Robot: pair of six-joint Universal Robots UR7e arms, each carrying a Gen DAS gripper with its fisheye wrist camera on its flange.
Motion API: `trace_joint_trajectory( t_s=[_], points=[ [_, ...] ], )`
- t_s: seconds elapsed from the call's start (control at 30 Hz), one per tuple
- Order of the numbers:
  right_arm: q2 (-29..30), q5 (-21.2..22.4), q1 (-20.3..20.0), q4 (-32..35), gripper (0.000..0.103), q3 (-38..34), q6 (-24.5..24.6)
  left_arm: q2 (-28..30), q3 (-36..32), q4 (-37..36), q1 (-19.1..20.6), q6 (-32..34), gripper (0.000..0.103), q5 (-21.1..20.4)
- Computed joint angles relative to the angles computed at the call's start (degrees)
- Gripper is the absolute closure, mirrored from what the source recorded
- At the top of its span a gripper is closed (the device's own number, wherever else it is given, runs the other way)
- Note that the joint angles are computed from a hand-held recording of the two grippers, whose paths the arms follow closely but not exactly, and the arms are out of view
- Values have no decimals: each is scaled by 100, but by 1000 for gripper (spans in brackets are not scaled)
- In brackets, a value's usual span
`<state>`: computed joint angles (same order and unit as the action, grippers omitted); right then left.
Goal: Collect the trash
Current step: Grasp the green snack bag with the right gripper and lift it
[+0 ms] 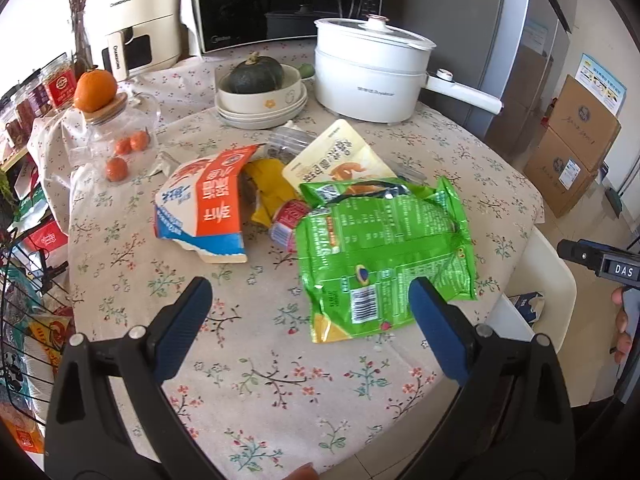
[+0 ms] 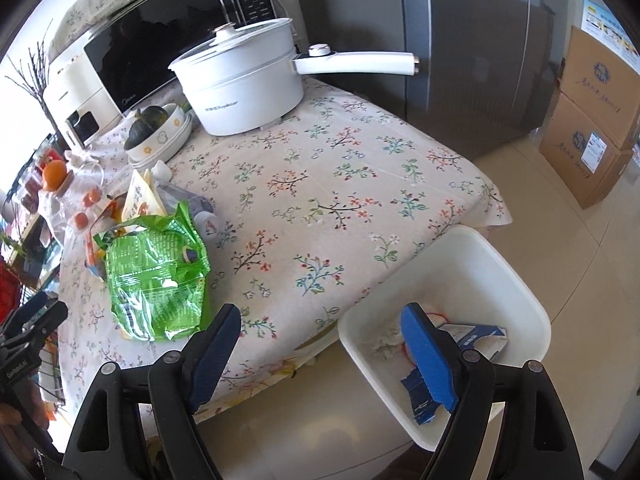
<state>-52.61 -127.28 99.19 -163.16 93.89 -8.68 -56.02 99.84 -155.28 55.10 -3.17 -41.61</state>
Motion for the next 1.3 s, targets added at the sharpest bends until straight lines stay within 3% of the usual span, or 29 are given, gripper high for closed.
trace_joint_trajectory(
  t_s=[0.37, 0.73, 0.8, 0.9, 0.97, 1.03, 1.1, 1.3],
  points=[
    [935, 128, 184, 931, 19, -873, 319, -500, 280, -3, 219, -117, 5, 175],
    [1588, 456, 75, 1107, 22, -1463, 378, -712, 321, 90, 482, -221, 5, 195],
    [1613, 632, 26, 1154, 27, -1504, 459, -717, 317, 91, 500, -226, 5, 194],
    [1644, 829, -33, 1241, 43, -1559, 572, -684, 278, 78, 520, -211, 5, 204],
    [1652, 907, -38, 1367, 76, -1605, 544, -649, 242, 68, 526, -200, 5, 217],
    [1593, 1091, -42, 1419, 88, -1586, 487, -609, 209, 39, 529, -172, 5, 223],
    [1467, 1338, -27, 1370, 93, -1497, 393, -552, 163, -9, 530, -122, 5, 225],
    [855, 1986, 73, 1045, 94, -971, -33, -194, -17, -580, 547, 290, 5, 403]
  ],
)
